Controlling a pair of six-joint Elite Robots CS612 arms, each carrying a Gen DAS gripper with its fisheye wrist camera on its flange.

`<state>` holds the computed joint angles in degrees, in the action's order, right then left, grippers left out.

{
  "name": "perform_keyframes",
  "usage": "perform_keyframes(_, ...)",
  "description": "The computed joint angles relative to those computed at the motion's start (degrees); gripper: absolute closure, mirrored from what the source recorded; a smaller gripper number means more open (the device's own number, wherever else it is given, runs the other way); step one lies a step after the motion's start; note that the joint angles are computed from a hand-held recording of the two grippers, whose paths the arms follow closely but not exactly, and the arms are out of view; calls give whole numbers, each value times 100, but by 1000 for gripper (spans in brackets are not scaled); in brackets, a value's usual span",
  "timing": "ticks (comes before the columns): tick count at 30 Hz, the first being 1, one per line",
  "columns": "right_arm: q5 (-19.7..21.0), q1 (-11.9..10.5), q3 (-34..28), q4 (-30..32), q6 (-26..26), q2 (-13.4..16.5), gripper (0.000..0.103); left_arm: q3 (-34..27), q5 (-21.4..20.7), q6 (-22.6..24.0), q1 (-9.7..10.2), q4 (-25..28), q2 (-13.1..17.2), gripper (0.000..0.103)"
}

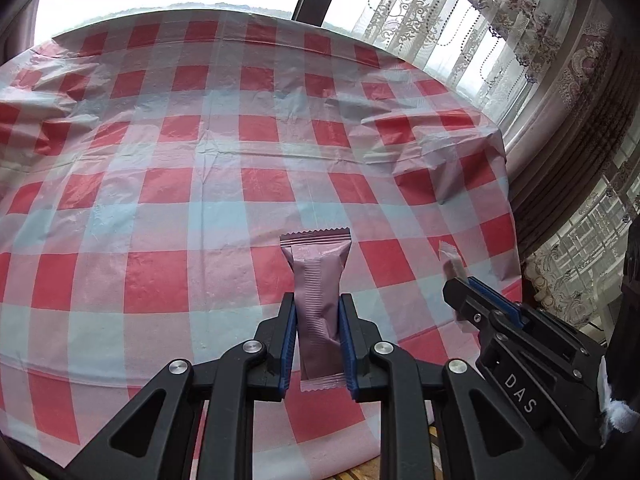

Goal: Organize snacks
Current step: 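Carry both held packets over the white box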

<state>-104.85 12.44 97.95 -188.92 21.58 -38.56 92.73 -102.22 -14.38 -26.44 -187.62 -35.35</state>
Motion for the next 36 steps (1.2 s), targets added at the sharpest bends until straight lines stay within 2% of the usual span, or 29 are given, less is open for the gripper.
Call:
perform_keyframes(11, -219, -247, 1182, -635, 473, -497, 88, 408, -219, 449, -454, -3, -308, 82)
perform_keyframes(17, -304, -443, 1739, -897, 783, -672, 88, 521, -397, 658, -715, 158, -413, 82)
perform_keyframes(29, -327, -866, 2602, -1488, 1573, -786, 88, 557, -552, 1138, -1227, 835, -493, 82)
perform_keyframes(36, -414, -1004, 2844, -1639, 1917, -807, 84, 459, -648, 1303, -1394, 1295, -462, 81)
